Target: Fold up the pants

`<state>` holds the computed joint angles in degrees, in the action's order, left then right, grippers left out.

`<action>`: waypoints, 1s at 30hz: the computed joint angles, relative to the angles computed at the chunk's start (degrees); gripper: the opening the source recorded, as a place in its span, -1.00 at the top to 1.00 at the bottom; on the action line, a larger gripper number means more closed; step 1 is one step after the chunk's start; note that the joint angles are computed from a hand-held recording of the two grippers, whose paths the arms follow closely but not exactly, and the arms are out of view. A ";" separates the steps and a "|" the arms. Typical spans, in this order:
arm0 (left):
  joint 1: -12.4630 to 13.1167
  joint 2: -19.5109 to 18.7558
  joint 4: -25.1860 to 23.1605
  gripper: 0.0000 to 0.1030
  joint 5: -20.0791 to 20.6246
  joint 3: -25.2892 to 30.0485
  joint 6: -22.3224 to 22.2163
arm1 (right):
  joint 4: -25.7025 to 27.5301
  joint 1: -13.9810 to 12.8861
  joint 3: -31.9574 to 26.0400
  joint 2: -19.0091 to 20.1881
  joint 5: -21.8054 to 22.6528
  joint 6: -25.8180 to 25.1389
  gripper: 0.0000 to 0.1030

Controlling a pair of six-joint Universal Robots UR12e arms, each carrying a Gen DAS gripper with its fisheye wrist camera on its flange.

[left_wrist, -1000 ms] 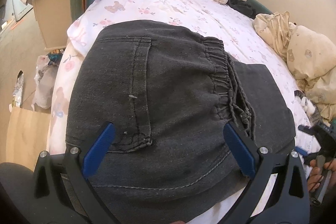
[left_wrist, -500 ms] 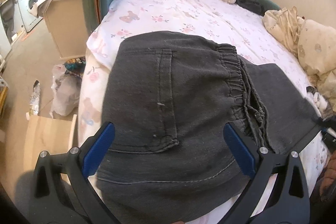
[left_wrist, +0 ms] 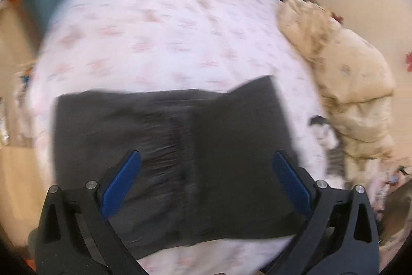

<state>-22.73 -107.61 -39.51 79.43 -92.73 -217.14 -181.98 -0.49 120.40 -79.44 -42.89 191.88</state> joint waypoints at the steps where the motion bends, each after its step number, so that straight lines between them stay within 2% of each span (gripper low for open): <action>1: -0.20 -1.83 -2.11 -0.91 -1.27 2.87 2.03 | 0.73 0.21 -0.20 0.17 0.98 -0.82 0.87; 2: -0.57 -3.69 -4.61 -0.80 -1.54 5.71 3.78 | 1.61 0.51 -0.35 0.26 1.82 -2.54 0.87; 4: -0.99 -6.56 -9.64 -0.72 -2.70 9.84 5.86 | 3.41 0.94 -0.63 0.22 2.62 -5.18 0.87; 5: -0.97 -7.41 -11.17 -0.45 -3.37 11.01 6.16 | 4.51 1.17 -0.78 0.15 3.30 -7.01 0.87; 6: -0.97 -8.26 -13.00 -0.33 -4.45 12.05 6.22 | 5.27 1.24 -0.79 0.05 3.82 -8.34 0.87; 7: -0.99 -9.02 -14.96 0.00 -5.38 13.04 6.98 | 6.60 1.35 -1.02 0.11 4.90 -9.91 0.87; 8: -1.30 -9.27 -15.76 0.32 -4.24 13.51 7.84 | 7.25 1.37 -0.99 0.04 5.55 -10.85 0.87; 9: -1.65 -9.02 -15.65 0.48 -2.64 13.25 8.63 | 8.18 1.45 -1.12 0.04 6.05 -11.91 0.87; 10: -2.22 -8.73 -16.30 0.84 0.59 13.36 10.61 | 8.90 1.64 -1.19 -0.09 5.96 -12.89 0.87; 11: -2.60 -8.01 -15.96 0.84 3.08 12.79 12.41 | 9.02 1.82 -1.28 -0.09 5.67 -13.16 0.87; 13: -2.20 -6.27 -14.16 0.85 4.10 10.72 12.78 | 9.49 1.88 -1.29 -0.11 6.86 -13.97 0.87; 17: 0.04 -1.45 -11.34 0.85 2.99 5.54 12.40 | 12.29 3.51 -1.82 -1.61 7.62 -18.64 0.87; 20: 2.67 3.13 -8.46 0.85 3.07 -0.48 10.81 | 14.49 5.52 -3.17 -1.00 10.77 -17.04 0.85; 23: 5.19 5.91 -6.57 0.85 2.97 -6.12 8.98 | 22.37 8.18 -4.66 -0.35 11.87 -19.86 0.77; 26: 8.53 8.07 -3.84 0.85 -0.25 -12.63 6.60 | 37.79 10.36 -6.20 -1.12 11.58 -30.65 0.78; 27: 9.40 8.47 -2.48 0.85 -1.25 -14.29 6.02 | 40.07 10.56 -6.27 -1.55 10.51 -33.12 0.78; 28: 10.27 8.92 -0.55 0.85 -1.95 -16.08 5.26 | 40.20 10.50 -6.14 -1.79 9.63 -33.72 0.78; 30: 10.73 9.30 1.76 0.85 -2.52 -17.63 5.04 | 38.46 9.41 -5.77 -1.95 7.54 -31.67 0.78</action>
